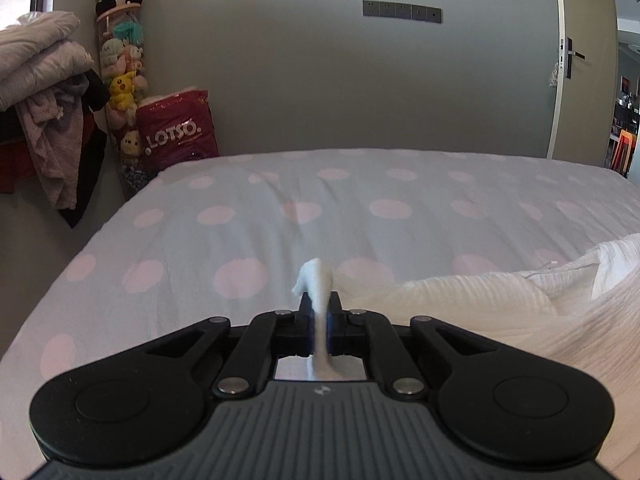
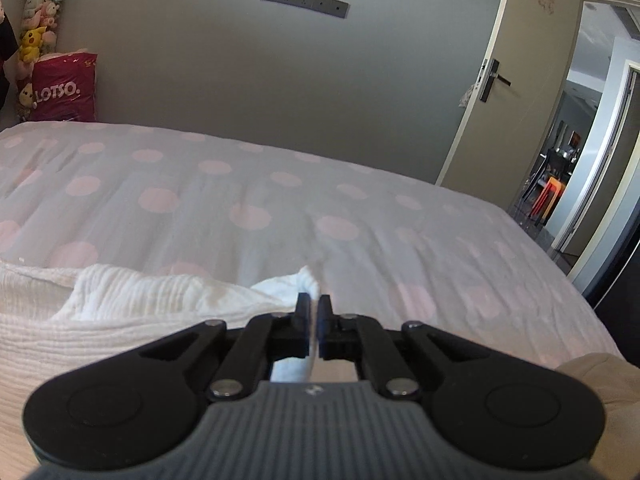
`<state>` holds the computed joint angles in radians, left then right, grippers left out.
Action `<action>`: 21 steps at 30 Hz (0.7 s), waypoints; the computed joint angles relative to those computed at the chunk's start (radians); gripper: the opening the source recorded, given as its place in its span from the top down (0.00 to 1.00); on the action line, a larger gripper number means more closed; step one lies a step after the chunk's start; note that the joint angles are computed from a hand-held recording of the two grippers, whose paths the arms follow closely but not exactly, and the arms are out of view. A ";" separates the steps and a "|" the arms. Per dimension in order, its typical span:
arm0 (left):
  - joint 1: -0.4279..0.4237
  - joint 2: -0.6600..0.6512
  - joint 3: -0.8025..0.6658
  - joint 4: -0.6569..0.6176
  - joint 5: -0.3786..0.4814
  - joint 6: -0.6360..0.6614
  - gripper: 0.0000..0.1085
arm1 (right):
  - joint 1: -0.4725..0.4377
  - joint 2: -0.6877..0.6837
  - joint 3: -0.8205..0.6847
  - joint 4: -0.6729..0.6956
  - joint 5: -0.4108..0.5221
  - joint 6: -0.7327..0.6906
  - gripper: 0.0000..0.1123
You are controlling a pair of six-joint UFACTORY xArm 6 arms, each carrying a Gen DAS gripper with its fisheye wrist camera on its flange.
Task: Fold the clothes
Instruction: 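Lift the hem with both grippers and fold it toward the collar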
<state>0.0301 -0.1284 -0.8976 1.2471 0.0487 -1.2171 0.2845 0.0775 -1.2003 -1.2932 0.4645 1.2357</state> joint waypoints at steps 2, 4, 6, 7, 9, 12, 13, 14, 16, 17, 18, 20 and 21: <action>-0.007 0.023 -0.049 0.047 0.022 -0.039 0.96 | 0.000 0.010 -0.027 -0.046 0.016 0.038 0.97; -0.018 0.051 -0.100 0.122 0.054 -0.098 0.96 | 0.001 0.035 -0.063 -0.102 0.034 0.075 0.97; -0.033 0.083 -0.151 0.203 0.089 -0.164 0.96 | 0.004 0.070 -0.103 -0.167 0.047 0.120 0.97; -0.039 0.103 -0.172 0.210 0.106 -0.171 0.97 | 0.002 0.090 -0.122 -0.186 0.042 0.134 0.97; -0.050 0.150 -0.198 0.131 0.131 -0.100 0.97 | -0.009 0.132 -0.154 -0.178 0.013 0.124 0.97; -0.068 0.215 -0.221 0.107 0.170 -0.035 0.96 | -0.021 0.195 -0.185 -0.159 -0.016 0.102 0.97; -0.071 0.233 -0.224 0.113 0.179 -0.038 0.96 | -0.025 0.215 -0.191 -0.153 -0.023 0.100 0.97; -0.075 0.249 -0.229 0.129 0.190 -0.054 0.96 | -0.029 0.235 -0.199 -0.147 -0.026 0.095 0.97; -0.085 0.281 -0.244 0.159 0.215 -0.071 0.96 | -0.036 0.273 -0.215 -0.149 -0.031 0.092 0.97; -0.089 0.296 -0.254 0.176 0.226 -0.075 0.96 | -0.038 0.291 -0.224 -0.152 -0.034 0.089 0.97; -0.092 0.313 -0.265 0.191 0.234 -0.077 0.96 | -0.040 0.309 -0.234 -0.157 -0.035 0.084 0.97; -0.094 0.342 -0.284 0.169 0.246 -0.050 0.96 | -0.042 0.343 -0.256 -0.149 -0.037 0.068 0.96; -0.097 0.355 -0.289 0.154 0.255 -0.036 0.95 | -0.042 0.360 -0.270 -0.136 -0.036 0.058 0.96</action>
